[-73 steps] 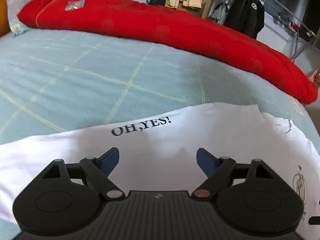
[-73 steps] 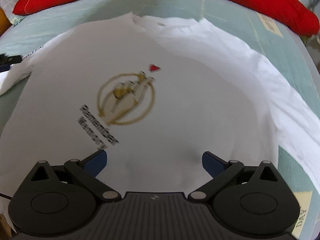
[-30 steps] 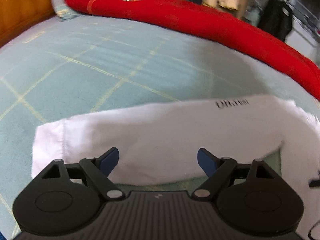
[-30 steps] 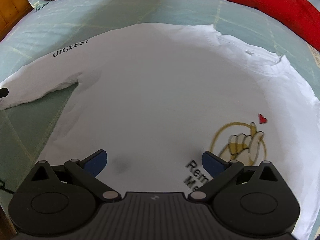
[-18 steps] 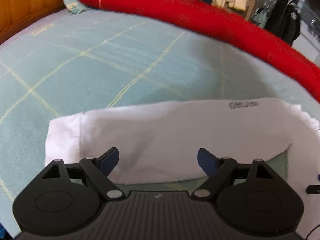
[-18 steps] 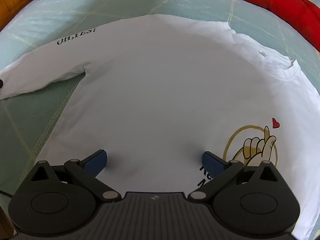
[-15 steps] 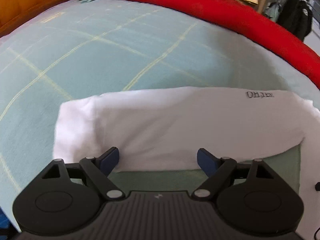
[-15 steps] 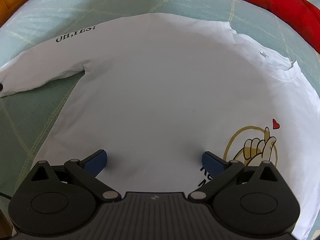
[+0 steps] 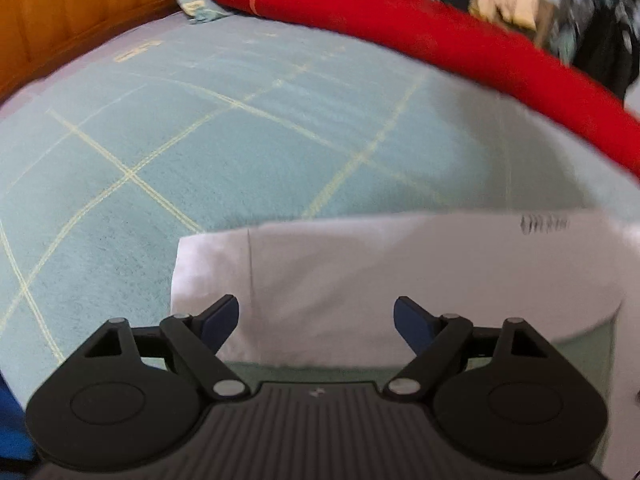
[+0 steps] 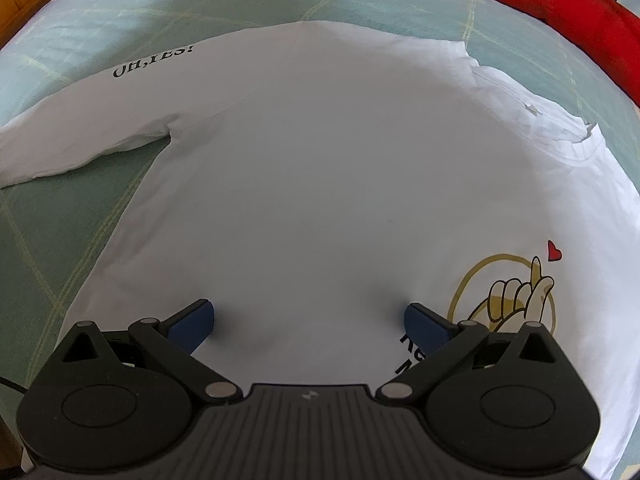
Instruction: Fold clothes
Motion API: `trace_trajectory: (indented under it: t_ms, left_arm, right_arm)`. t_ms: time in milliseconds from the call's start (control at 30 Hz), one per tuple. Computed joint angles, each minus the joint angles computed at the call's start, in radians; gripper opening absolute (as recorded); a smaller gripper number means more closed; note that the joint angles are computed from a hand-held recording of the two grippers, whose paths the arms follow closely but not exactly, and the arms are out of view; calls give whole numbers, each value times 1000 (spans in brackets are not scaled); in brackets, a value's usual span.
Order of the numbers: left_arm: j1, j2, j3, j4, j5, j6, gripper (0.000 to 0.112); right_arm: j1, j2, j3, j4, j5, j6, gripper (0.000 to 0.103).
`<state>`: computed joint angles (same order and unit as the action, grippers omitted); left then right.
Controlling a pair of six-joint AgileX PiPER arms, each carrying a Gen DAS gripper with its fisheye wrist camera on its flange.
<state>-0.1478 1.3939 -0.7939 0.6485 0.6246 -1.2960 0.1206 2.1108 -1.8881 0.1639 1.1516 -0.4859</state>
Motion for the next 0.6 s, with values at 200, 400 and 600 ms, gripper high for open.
trace_trajectory:
  t_ms: [200, 400, 600]
  left_arm:
    - [57, 56, 9, -42, -20, 15, 85]
    - [48, -18, -4, -124, 73, 55, 85]
    - [175, -115, 105, -440, -158, 113, 85]
  right_arm:
    - [-3, -1, 0, 2, 1, -8, 103]
    - [-14, -3, 0, 13, 7, -25, 103]
    - [-10, -15, 20, 9, -13, 8, 103]
